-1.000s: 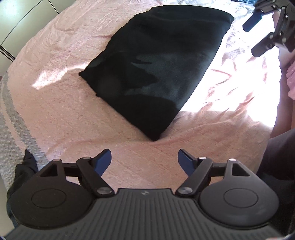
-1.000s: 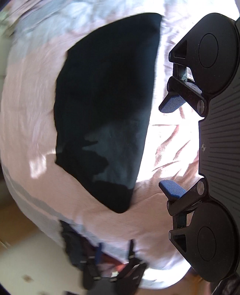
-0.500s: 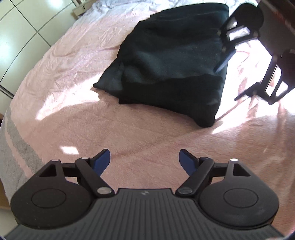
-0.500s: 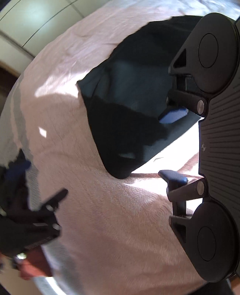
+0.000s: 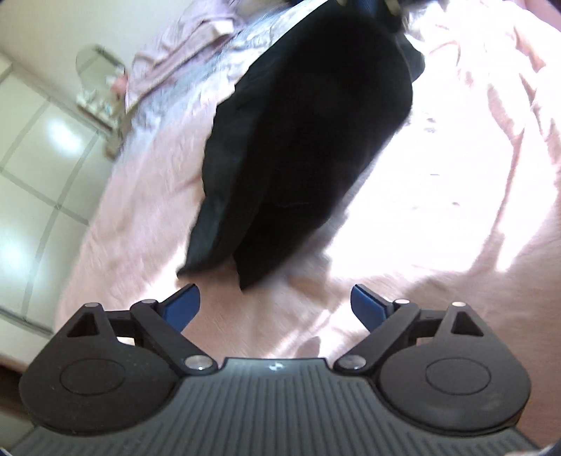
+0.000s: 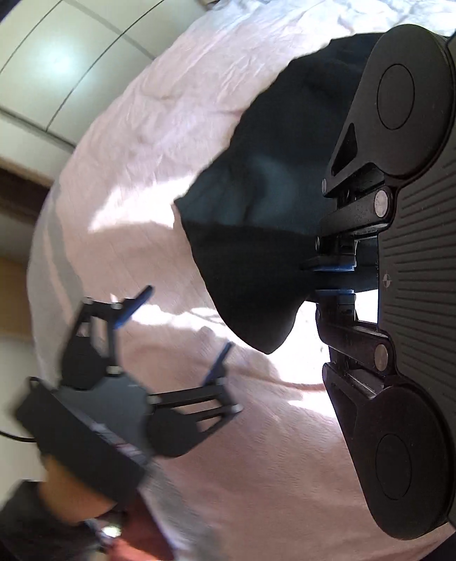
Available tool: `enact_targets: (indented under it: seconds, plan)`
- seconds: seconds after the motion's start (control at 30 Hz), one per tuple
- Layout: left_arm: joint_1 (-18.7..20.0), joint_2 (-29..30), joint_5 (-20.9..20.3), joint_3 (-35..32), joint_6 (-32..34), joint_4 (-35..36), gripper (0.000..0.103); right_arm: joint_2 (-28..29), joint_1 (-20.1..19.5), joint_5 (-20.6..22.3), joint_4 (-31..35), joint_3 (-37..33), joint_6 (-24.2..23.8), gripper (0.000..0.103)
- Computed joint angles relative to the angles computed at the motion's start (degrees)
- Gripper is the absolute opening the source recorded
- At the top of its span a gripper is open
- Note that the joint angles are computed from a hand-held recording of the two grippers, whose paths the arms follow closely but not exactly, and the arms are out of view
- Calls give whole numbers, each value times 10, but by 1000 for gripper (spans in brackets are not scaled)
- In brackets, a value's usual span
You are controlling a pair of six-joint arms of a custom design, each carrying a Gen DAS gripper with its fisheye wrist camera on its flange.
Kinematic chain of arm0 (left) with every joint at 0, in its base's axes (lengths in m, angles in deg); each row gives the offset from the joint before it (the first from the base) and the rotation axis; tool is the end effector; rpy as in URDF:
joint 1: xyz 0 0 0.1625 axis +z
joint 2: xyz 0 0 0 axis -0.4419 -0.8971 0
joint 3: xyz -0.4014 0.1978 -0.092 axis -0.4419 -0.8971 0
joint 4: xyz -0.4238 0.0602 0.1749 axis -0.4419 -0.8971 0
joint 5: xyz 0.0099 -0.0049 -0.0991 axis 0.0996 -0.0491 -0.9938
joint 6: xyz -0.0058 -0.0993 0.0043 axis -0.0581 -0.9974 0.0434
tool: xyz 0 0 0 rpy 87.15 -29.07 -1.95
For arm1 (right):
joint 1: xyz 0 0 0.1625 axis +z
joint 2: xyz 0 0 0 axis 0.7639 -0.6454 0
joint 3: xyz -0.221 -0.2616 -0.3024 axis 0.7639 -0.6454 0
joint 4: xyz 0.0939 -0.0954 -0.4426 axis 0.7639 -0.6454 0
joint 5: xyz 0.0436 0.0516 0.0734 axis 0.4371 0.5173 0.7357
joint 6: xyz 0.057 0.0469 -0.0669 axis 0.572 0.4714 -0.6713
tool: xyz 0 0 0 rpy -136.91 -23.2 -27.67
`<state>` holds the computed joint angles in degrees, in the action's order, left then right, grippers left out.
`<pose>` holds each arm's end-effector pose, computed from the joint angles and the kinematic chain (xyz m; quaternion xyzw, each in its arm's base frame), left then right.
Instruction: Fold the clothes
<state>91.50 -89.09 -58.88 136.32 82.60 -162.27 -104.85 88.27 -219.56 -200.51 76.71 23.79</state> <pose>-0.1296 -0.6336 0.3672 0.8893 0.4221 -0.0776 0.1582 0.4311 -0.3062 0.1211 0.3791 -0.8343 0.1681 0.3633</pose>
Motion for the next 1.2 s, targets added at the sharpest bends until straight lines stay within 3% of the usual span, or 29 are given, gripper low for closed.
enact_targets:
  seconds: [0.27,0.37,0.4,0.43,0.5,0.6,0.77,0.9,1.07,1.2]
  plan:
    - [10,80,-88,4,127,-126,97,-27,-15,2,-7,9,17,7]
    - [11,102,-80,-18,159,-82,92,-13,-17,13,-13,1,21,7]
    - [8,108,-67,-28,166,-57,77,-10,-17,15,-15,1,24,7]
    - [4,114,-48,-38,166,-33,53,-8,-17,16,-16,1,27,7]
    - [-2,123,-20,-53,166,0,26,-6,-17,20,-14,1,35,7]
    - [-9,127,-14,-71,159,25,10,-7,-20,35,-4,-3,45,7]
    - [-24,111,-2,-101,136,82,6,-9,-12,63,18,-16,46,7]
    - [-38,66,28,-100,111,131,6,-12,9,99,37,-25,60,7]
    - [-66,30,79,-115,67,194,6,-18,27,145,-4,-21,86,6]
    - [-111,52,90,-151,48,213,6,-64,26,132,-59,7,138,4]
